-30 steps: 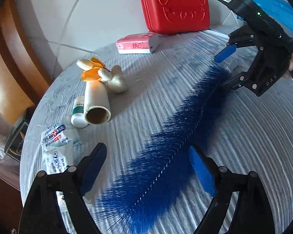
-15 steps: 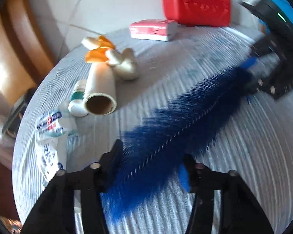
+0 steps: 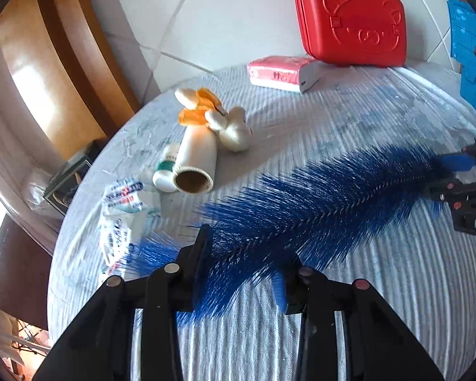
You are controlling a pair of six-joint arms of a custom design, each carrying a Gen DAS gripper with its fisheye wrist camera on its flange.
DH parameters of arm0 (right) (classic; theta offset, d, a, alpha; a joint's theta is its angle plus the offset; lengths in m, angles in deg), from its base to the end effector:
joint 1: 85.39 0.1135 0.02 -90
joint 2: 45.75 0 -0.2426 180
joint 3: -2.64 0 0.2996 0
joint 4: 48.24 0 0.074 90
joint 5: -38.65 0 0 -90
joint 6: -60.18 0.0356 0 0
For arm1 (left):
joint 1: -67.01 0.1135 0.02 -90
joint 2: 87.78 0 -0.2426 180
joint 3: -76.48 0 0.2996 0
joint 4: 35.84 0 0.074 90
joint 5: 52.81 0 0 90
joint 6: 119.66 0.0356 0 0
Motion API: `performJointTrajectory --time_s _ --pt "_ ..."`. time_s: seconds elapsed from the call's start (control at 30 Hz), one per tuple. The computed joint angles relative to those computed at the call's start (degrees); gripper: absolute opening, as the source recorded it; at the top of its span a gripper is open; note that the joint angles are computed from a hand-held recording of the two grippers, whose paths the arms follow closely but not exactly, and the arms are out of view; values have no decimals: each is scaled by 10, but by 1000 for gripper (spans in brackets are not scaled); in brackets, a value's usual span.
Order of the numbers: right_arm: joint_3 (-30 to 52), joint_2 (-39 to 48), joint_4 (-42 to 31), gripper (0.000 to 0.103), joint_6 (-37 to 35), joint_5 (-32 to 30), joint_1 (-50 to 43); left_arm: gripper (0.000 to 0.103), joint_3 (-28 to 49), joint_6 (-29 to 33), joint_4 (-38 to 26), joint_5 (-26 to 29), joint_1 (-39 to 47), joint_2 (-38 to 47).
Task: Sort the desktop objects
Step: 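Grasp the blue bristle brush with the left tool while the right grips its other end, then lift the blue brush with both tools and drop it into the blue bin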
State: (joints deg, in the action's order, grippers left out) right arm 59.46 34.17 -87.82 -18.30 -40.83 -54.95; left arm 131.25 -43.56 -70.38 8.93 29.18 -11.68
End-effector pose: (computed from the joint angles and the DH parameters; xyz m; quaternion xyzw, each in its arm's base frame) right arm 0.2647 0.1480 0.1380 -0.1377 0.9580 0.0010 0.2515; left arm 0.2472 -0.1706 0.1528 0.1221 0.9218 0.0858 0.3579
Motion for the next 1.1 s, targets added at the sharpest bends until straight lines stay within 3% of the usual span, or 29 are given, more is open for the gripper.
performJointTrajectory --time_s 0.33,0.63,0.93,1.1 --pt "25 -105 -83 38 53 49 24 32 47 6 -75 -46 -38 -74" --pt "97 -212 -202 38 71 125 30 32 146 81 -93 -62 -70 -105" --pt "177 -311 -359 38 132 273 62 32 258 157 -71 -30 -125 -80" --pt "239 -359 -498 38 194 373 85 32 338 192 -49 -20 -185 -34"
